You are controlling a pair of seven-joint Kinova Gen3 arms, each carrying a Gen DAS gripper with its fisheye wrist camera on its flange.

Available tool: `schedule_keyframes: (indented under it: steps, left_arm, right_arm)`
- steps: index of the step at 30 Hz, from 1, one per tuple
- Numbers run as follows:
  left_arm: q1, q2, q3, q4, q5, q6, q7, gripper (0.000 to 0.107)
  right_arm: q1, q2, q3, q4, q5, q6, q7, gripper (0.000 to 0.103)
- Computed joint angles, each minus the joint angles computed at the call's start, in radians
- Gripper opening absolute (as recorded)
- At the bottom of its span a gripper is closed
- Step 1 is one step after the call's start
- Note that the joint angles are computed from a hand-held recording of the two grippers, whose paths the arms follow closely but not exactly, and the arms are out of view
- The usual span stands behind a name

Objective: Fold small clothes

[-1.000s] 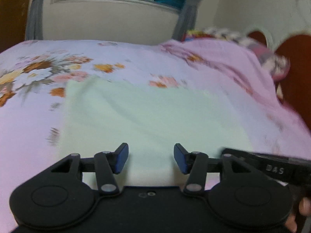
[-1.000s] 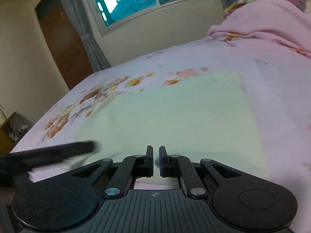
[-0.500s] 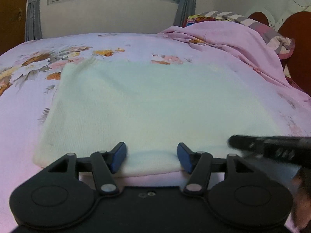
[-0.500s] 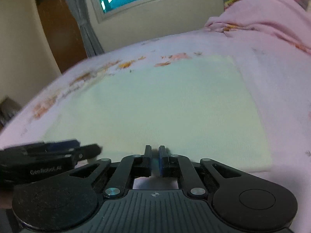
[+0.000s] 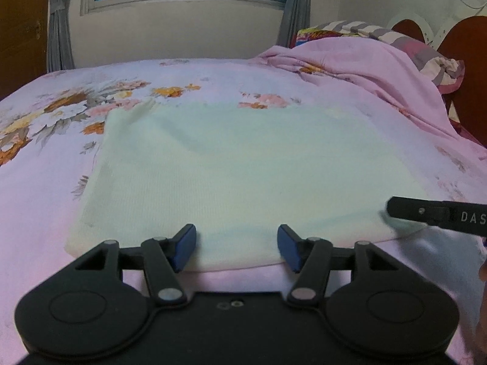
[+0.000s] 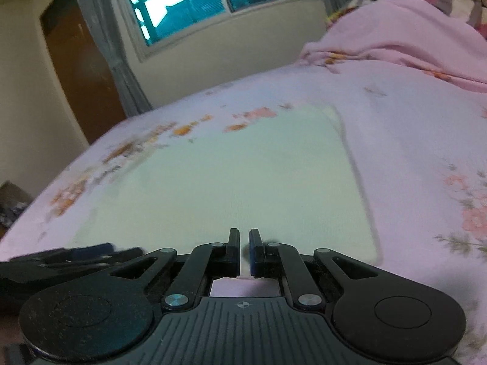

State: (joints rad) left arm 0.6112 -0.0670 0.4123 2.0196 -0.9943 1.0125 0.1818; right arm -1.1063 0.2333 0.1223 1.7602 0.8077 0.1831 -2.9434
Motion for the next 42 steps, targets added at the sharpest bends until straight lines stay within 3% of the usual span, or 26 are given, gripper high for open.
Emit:
schedule_keyframes:
  steps: [3,6,8,11,13,16,18,21,26,28,30,32,36,40,42]
  left_arm:
    - [0.018,0.047,-0.002,-0.012,-0.005,0.026,0.001,0.061]
    - [0.102,0.043,-0.089,-0.017,0.001,0.026,-0.002,0.061]
    - [0.130,0.018,-0.101,-0.008,-0.008,0.045,0.044,0.061]
    - [0.127,0.012,-0.062,0.008,-0.037,0.081,0.129,0.061]
    - [0.127,0.026,-0.067,-0.001,-0.025,0.068,0.120,0.061]
    - [0.091,0.074,-0.025,-0.036,-0.011,0.093,0.050,0.061]
    - [0.046,0.057,0.007,-0.030,-0.009,0.080,0.058,0.061]
    - [0.009,0.029,0.091,-0.023,-0.054,0.129,0.064,0.061]
    - [0.043,0.050,-0.012,-0.029,0.035,0.056,-0.048,0.061]
    - [0.102,0.050,-0.038,-0.035,0.007,0.097,-0.022,0.061]
    - [0.166,0.034,-0.070,-0.020,-0.038,0.119,0.055,0.061]
    - [0.177,0.035,-0.087,-0.017,-0.043,0.111,0.085,0.061]
    - [0.150,0.054,-0.119,-0.027,0.015,0.064,0.022,0.062]
    - [0.167,0.031,-0.093,-0.017,-0.025,0.098,0.044,0.062]
    - [0.155,0.059,-0.098,-0.017,0.000,0.076,0.031,0.063]
  right_arm:
    - [0.056,0.029,-0.093,-0.049,-0.050,0.037,0.075,0.006]
    - [0.118,0.087,-0.174,-0.117,-0.146,0.128,0.178,0.006]
    - [0.090,0.072,-0.140,-0.122,-0.168,0.130,0.176,0.006]
    - [0.007,0.043,-0.048,-0.090,-0.111,0.057,0.118,0.006]
    - [0.013,0.054,-0.076,-0.105,-0.124,0.059,0.147,0.006]
    - [0.038,0.118,-0.144,-0.164,-0.165,0.150,0.246,0.005]
    - [0.036,0.108,-0.138,-0.165,-0.195,0.150,0.246,0.006]
    - [0.001,0.068,-0.077,-0.125,-0.175,0.062,0.214,0.006]
    - [0.119,0.114,-0.199,-0.143,-0.303,0.084,0.329,0.005]
    - [0.087,0.107,-0.169,-0.152,-0.290,0.099,0.330,0.006]
    - [0.003,0.076,-0.080,-0.124,-0.224,0.066,0.266,0.006]
    - [-0.037,0.065,-0.031,-0.106,-0.202,0.034,0.233,0.006]
    - [0.018,0.121,-0.096,-0.136,-0.268,0.068,0.298,0.005]
    - [-0.070,0.077,0.010,-0.087,-0.183,0.028,0.188,0.006]
    - [-0.070,0.100,0.007,-0.087,-0.176,0.047,0.163,0.005]
